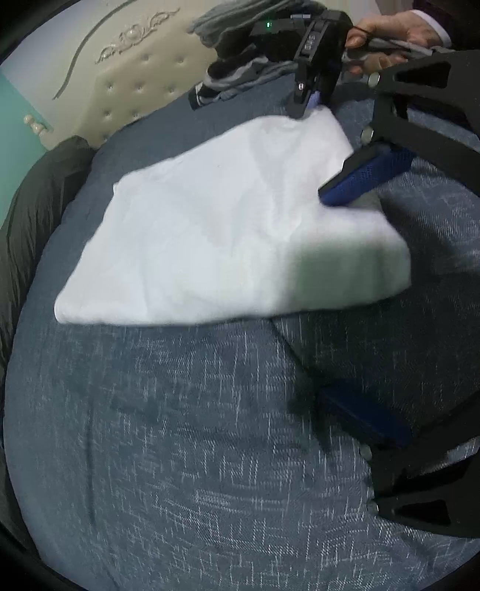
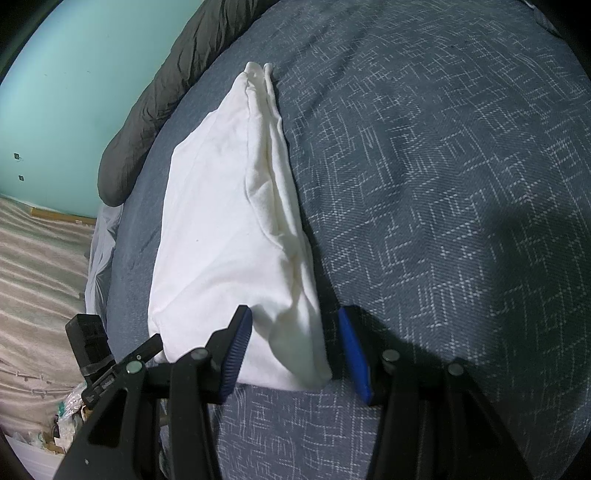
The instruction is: Fold clothes
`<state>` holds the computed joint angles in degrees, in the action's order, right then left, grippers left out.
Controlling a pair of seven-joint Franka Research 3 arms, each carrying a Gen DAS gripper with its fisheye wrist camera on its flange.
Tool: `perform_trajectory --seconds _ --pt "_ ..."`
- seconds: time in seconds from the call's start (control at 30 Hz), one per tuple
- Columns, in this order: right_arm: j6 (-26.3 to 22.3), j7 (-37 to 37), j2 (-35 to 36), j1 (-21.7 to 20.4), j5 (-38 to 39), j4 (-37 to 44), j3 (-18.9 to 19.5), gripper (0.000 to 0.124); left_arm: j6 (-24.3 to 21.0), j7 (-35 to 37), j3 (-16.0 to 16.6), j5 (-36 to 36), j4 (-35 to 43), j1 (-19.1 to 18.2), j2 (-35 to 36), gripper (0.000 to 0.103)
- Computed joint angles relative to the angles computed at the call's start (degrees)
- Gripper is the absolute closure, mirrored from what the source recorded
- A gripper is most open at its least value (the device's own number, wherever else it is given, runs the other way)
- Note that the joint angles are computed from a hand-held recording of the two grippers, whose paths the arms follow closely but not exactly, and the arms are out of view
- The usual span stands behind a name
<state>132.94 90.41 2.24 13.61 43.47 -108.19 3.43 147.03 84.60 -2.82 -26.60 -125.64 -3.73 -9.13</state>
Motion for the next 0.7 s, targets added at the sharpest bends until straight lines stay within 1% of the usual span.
perform_trajectory --seconds 0.07,0.2,0.23,0.27,0.37,0.47,0.53,0.63,0.7 --pt "0.14 -0.12 -0.21 0.01 0.16 -0.34 -0.02 0.075 -0.20 0.70 -0.04 -0.04 0.76 -0.12 0.58 0.020" --pt "0.33 -0.32 -0.63 0.08 0.38 -0.85 -0.06 0.075 0.41 1.63 -0.14 -1.27 1.24 0.02 1.33 0.024" --pt "0.30 -0.46 -0.73 0.06 0.52 -0.97 -0.09 0.075 0.68 1.96 -0.25 -1.37 1.20 0.01 1.28 0.027" --pt "0.21 -0.60 -0.75 0.04 0.66 -0.96 -0.14 0.075 0.89 2.33 -0.39 -1.14 1.18 -0.02 1.17 0.034" --pt "0.02 -0.99 -0.84 -0.06 1.02 -1.05 -0.25 0.075 0.92 3.73 -0.50 -1.51 1.51 -0.38 1.29 0.044" --pt "-0.02 -1.23 -1.09 -0.13 1.14 -1.37 -0.32 0.075 0.43 4.72 -0.31 -3.48 1.86 -0.41 1.63 0.047" --pt "0.00 -1.22 -1.18 -0.09 1.24 -1.43 -0.31 0.075 0.66 4.71 -0.52 -3.42 1.82 -0.30 1.44 0.049" --pt "-0.01 -1.34 -1.18 -0.05 1.44 -1.43 -0.31 0.075 0.77 5.03 -0.46 -3.46 0.93 -0.47 0.15 0.050" --pt "-0.07 -1.35 -0.66 -0.05 1.40 -0.95 -0.33 0.075 0.06 5.86 0.23 -4.97 -0.97 -0.80 -1.90 0.050"
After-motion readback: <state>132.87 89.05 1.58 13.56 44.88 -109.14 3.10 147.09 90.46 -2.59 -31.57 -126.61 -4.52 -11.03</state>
